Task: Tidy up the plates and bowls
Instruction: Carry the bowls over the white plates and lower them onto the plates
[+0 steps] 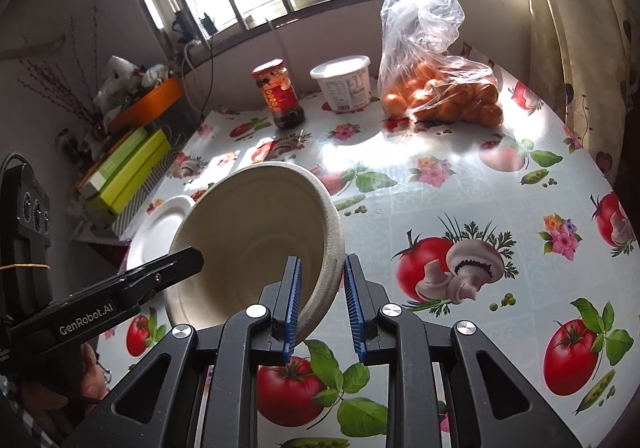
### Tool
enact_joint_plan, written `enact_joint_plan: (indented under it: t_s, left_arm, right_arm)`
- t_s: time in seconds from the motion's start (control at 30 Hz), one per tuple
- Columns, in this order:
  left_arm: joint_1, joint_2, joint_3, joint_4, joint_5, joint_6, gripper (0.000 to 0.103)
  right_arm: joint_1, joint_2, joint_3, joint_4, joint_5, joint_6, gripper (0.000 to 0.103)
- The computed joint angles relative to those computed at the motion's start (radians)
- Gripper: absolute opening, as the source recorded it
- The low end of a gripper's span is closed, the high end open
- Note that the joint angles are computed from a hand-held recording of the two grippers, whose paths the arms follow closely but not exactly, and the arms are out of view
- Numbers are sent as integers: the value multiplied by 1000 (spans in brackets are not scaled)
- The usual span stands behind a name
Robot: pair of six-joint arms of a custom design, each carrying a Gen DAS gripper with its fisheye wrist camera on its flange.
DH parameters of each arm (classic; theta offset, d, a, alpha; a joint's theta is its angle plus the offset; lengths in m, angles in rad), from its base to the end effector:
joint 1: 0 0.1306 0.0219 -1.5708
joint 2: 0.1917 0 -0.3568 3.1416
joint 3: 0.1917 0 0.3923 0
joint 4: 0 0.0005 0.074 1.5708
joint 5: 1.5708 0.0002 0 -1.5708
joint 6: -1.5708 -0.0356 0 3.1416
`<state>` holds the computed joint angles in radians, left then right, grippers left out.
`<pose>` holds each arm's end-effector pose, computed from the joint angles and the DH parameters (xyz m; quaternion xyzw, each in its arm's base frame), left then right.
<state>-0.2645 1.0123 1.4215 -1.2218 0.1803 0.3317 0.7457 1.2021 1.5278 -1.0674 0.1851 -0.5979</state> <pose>0.3154 -0.0926 0.5405 0.0022 0.9258 -0.1882 0.3278 0.3067 0.2737 0.5336 -0.0302 0.9116 0.1834 0.3666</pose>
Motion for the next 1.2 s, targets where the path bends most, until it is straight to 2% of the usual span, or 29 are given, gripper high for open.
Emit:
enact_joint_plan:
  t_s: [0.67,1.2]
  left_arm:
    - [175,-85,-35,-57,23,-56,28]
    - [339,-93,-35,-76,76,-123,28]
  right_arm:
    - [100,128,141,4,-13,14,22]
    - [146,266,289,-27,-35,44,22]
